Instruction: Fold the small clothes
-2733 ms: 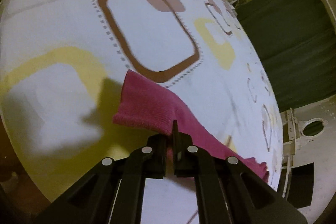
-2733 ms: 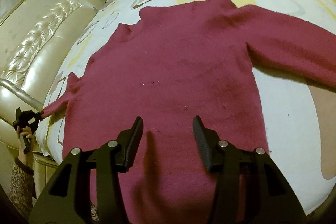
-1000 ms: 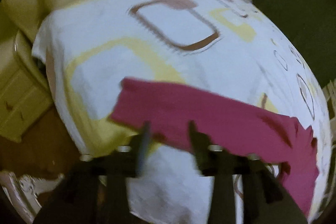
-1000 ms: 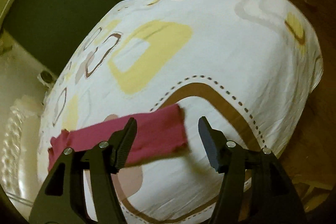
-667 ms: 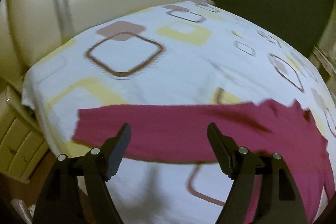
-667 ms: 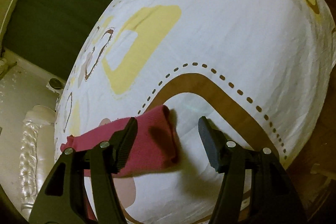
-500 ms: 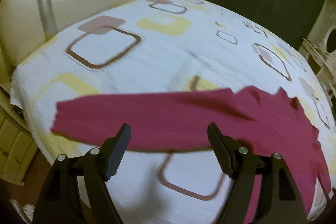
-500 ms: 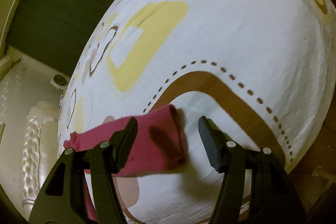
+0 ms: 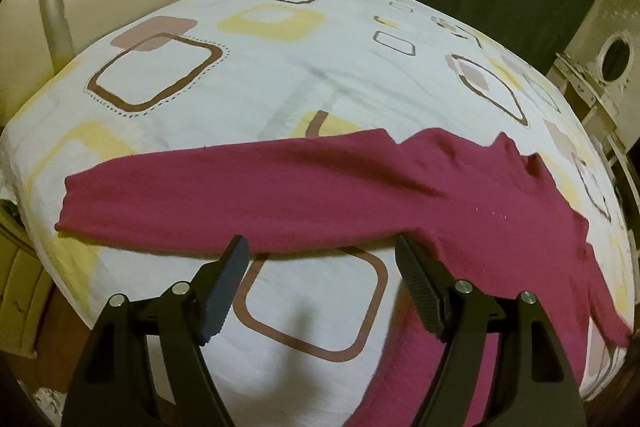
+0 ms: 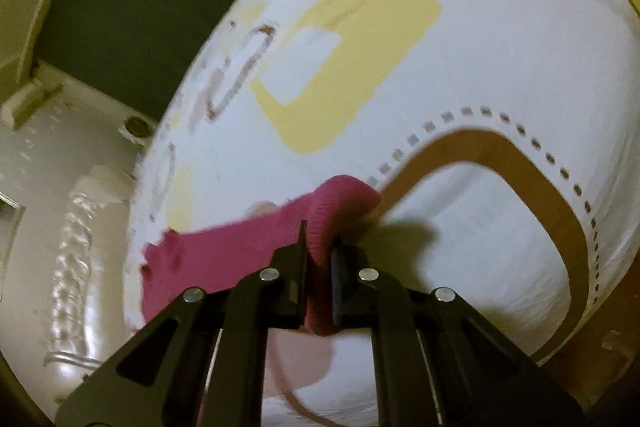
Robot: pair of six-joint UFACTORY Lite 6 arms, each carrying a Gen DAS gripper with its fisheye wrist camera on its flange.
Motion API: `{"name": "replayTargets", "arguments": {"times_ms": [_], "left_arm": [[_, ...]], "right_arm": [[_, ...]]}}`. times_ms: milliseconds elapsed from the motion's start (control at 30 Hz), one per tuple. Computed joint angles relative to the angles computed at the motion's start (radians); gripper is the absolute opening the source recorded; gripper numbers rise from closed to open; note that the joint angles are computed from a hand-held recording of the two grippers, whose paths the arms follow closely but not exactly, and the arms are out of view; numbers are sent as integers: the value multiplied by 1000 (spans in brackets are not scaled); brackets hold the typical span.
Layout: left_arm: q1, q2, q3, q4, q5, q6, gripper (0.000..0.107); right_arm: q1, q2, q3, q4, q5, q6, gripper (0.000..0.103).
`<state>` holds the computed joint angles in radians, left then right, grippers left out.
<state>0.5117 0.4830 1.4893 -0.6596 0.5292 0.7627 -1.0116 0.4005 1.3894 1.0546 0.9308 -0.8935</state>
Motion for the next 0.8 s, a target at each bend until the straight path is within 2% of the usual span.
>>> {"name": "replayTargets", "arguments": {"times_ms": [133,300,467,567,800], "left_arm": [[-22,-26,-38,-4,-36,40,75],[-34,-34,-56,-33,-28,77,75],[-32,-30,-57,-57,-10,101,75],[-24,-19,-44,-60,10,108,75],[6,15,-13,-81,39,138,75]], "right_arm": [[32,-65,46,19,62,55,8],[181,-175,99,11,83,156,8],[467,-246,168,-33,4,288,8],[671,-220,237,-91,-80,386,8],[1092,31,504,-372,-234,689,8]]}}
